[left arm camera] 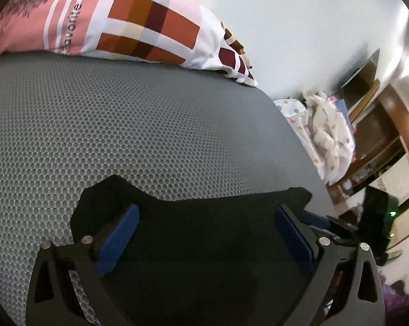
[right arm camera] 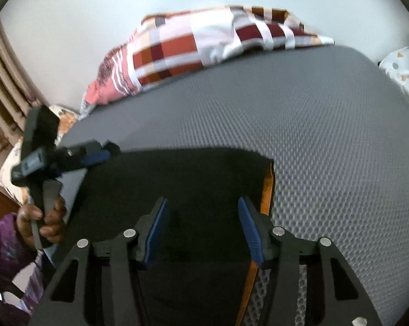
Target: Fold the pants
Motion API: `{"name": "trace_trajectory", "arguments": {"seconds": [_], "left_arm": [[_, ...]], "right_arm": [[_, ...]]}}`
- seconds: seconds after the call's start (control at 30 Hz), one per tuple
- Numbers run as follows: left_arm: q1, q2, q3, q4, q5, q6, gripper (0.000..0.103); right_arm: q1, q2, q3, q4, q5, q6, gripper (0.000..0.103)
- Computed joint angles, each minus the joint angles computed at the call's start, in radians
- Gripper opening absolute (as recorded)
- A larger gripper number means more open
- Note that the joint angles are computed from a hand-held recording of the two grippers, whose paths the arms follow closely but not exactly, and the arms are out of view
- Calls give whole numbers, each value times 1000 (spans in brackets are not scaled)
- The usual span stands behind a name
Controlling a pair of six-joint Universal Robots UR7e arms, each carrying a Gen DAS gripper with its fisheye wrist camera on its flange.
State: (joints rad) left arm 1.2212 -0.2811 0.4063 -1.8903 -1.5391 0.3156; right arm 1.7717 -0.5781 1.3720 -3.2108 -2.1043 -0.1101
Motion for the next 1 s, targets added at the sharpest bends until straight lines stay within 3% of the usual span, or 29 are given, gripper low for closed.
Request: {"name": "trace_trajectory", "arguments": {"seconds": [0.23, 0.33, 0.5, 0.63, 0.7, 0.73, 0.77, 0.83, 1.0], "left_arm": [[0, -38, 57, -40, -8, -43, 99], [3, -93, 136, -79, -14, -114, 99], [-15, -237, 396, -208, 66, -65, 99], [-26, -327, 608, -369, 176, 22, 99], [-26, -345, 657, -417, 212, 45, 99], [-21, -341, 652, -401, 221, 33, 99], [-17, -346, 659, -417, 202, 36, 99], [-15, -340, 637, -397, 215, 7, 99], [-29, -393, 710, -445, 223, 32, 99]], "right_arm": [[-4, -10, 19, -25, 19, 12, 49], [5, -34, 83, -120, 50, 18, 49], [37, -58, 197, -238, 7, -24, 50], [41, -44, 254, -271, -58, -22, 51], [16, -54, 299, -311, -3, 32, 53], [5, -56, 314, -333, 16, 53, 60], [-6, -54, 328, -372, 46, 53, 60], [-1, -47, 319, -371, 32, 39, 60], [-10, -91, 352, -338, 80, 127, 61]]}}
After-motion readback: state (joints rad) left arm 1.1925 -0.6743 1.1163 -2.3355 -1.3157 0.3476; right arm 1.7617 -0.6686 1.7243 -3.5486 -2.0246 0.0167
